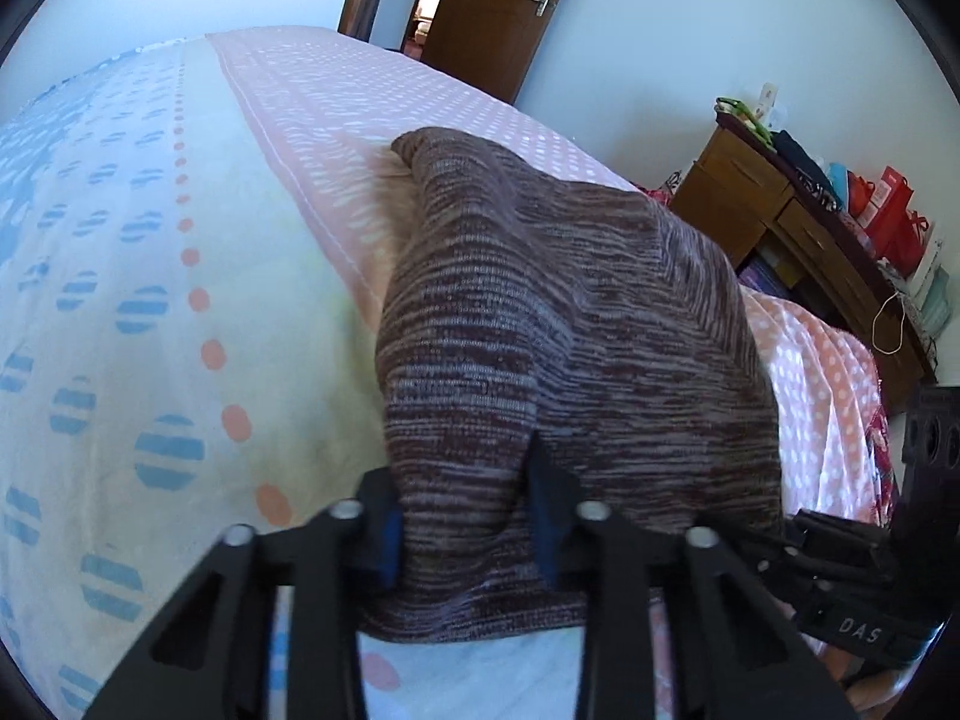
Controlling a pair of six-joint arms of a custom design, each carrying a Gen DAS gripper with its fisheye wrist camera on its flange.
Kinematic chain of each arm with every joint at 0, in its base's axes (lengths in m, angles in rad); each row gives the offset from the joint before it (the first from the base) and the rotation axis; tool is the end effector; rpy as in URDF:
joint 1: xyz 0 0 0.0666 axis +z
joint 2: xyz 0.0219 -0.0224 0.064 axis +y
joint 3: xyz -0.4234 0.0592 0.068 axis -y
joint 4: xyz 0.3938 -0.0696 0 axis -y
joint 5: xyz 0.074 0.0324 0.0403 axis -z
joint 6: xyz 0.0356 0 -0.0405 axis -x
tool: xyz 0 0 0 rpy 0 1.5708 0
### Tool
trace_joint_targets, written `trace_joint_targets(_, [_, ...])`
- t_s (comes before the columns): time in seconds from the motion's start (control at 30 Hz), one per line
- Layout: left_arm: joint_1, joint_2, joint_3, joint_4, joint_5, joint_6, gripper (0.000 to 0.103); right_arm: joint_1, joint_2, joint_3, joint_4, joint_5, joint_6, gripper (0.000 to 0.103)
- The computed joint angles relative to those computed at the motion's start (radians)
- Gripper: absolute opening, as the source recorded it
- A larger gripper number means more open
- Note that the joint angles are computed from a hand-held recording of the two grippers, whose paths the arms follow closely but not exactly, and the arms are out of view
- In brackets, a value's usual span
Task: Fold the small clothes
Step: 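Release the folded sweater with the left gripper and pull both grippers back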
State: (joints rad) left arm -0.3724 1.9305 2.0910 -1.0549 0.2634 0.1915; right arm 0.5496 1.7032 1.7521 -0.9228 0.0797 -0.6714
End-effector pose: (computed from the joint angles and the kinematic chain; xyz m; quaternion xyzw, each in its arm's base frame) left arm 0.6401 -0.2604 0.4813 0.1279 0.9274 -0.2105 0.2815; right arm 0.5207 0.3152 0.4765 0.0707 0.9366 0.1649 0.3010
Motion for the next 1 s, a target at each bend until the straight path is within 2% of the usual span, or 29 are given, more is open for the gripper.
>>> trace_joint_targets(0.1, [0.008, -0.002, 0.022, -0.039, 0.031, 0.017, 0.018, -0.004, -0.013, -0.002, 0.004, -0.026, -0.035, 0.015])
trace_joint_targets(0.17, [0.009, -0.016, 0.028, -0.068, 0.028, 0.011, 0.017, -0.008, -0.050, -0.027, 0.038, -0.056, -0.048, 0.015])
trace_joint_targets(0.23, [0.011, -0.041, 0.003, -0.081, 0.040, 0.005, 0.017, -0.009, -0.069, -0.034, 0.024, -0.074, -0.044, 0.014])
trace_joint_targets(0.3, [0.013, -0.063, -0.034, -0.078, 0.048, 0.011, 0.017, -0.008, -0.080, -0.035, -0.020, -0.084, -0.033, 0.014])
trace_joint_targets(0.37, [0.012, -0.093, -0.102, -0.048, 0.021, 0.016, 0.017, -0.003, -0.080, -0.041, -0.043, -0.076, -0.019, 0.015])
trace_joint_targets(0.47, [0.014, -0.109, -0.151, -0.008, 0.005, 0.032, 0.025, 0.005, -0.074, -0.063, -0.062, -0.057, -0.027, 0.016])
trace_joint_targets(0.57, [0.019, -0.127, -0.154, -0.011, -0.015, 0.019, 0.026, 0.016, -0.081, -0.067, -0.086, -0.046, -0.008, 0.019])
trace_joint_targets(0.67, [0.004, -0.148, -0.151, 0.018, -0.136, -0.016, 0.029, 0.033, -0.113, -0.049, -0.127, 0.051, 0.018, 0.019])
trace_joint_targets(0.77, [-0.020, -0.152, -0.127, 0.042, -0.288, -0.038, 0.049, 0.074, -0.142, -0.019, -0.128, 0.287, 0.068, 0.019])
trace_joint_targets(0.8, [-0.029, -0.155, -0.126, 0.052, -0.338, -0.045, 0.055, 0.079, -0.146, -0.017, -0.113, 0.321, 0.080, 0.019])
trace_joint_targets(0.87, [-0.046, -0.175, -0.143, 0.090, -0.426, -0.070, 0.059, 0.098, -0.151, -0.014, -0.064, 0.368, 0.101, 0.019])
trace_joint_targets(0.93, [-0.051, -0.192, -0.161, 0.112, -0.450, -0.084, 0.065, 0.115, -0.132, 0.002, -0.019, 0.409, 0.132, 0.019])
trace_joint_targets(1.0, [-0.056, -0.210, -0.176, 0.124, -0.479, -0.095, 0.076, 0.128, -0.106, 0.031, -0.044, 0.458, 0.134, 0.019])
